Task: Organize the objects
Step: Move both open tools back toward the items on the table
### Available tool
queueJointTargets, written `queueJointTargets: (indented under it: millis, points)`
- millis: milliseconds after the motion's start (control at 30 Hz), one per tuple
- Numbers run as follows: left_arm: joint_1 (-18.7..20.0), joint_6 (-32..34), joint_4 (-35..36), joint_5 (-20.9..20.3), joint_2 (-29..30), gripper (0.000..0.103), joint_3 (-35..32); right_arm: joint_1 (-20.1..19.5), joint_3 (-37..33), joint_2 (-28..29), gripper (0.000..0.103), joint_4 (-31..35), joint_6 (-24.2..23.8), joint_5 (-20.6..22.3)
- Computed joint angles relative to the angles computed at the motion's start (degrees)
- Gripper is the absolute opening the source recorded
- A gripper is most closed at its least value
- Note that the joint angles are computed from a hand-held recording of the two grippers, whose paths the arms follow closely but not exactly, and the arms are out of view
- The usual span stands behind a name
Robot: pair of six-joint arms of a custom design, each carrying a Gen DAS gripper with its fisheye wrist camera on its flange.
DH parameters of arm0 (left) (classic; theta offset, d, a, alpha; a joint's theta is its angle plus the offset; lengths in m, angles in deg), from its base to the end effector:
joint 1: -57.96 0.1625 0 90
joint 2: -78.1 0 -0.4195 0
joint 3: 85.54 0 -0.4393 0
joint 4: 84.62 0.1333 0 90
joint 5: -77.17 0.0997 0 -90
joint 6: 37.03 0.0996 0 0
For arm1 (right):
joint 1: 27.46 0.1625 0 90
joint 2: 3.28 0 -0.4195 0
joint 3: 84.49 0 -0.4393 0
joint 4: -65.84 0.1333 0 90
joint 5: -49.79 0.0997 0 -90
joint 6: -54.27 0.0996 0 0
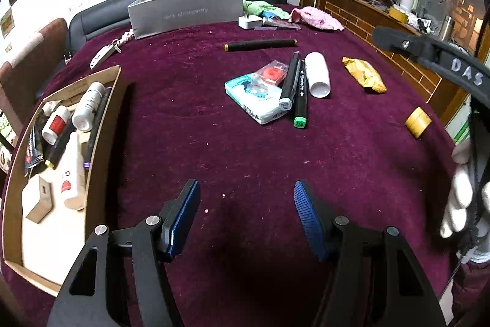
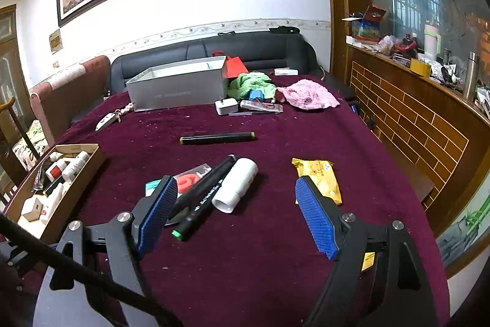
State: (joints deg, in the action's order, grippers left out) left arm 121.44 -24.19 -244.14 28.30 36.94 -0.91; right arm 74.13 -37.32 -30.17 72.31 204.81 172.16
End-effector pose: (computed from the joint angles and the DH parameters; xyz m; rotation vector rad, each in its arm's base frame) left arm -0.1602 -0.7663 0.1128 0.6131 2.3337 -0.6595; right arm 0.2424 -0.7837 0.0731 0.3952 -2.1553 1.2150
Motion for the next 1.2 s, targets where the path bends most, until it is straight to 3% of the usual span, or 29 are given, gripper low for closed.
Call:
queueJointTargets:
  millis: [433,567,633,767,967,1200]
  points:
    - [1.3,-1.4,2.7,0.5,3.1,0.059,-2.8,-0.8,-2.9,1.2,0.080,3.0,0.4,-0.8]
    - [1.1,0.0,4.0,0.8,3.6,0.080,-3.1,-0.4,0.5,-1.4,0.080,-1.3,-0.8,-3.0]
    - [1.2,-0.2,4.7,0.0,3.5,0.084,-3.3,0.0,2.0,-2.5,0.082,-4.0,-1.9,-4.2]
    - [1.1,0.6,6.8,-0.2,4.1,0.100,-4.2,0.8,-0.1,-1.6,0.083,-5.5,-3.6,-4.7]
    - [1.1,0.4,7.2,-0.2,4.2,0.101,-4.4,1.1,-8.1,2.5,0.083,-3.0,-3.0,-6.8]
    - [1.1,0.3,7.4,-0.4,4.2,0.101,-4.5,0.1,-10.9,5.4,0.083,-4.3,-4.2,-6.3]
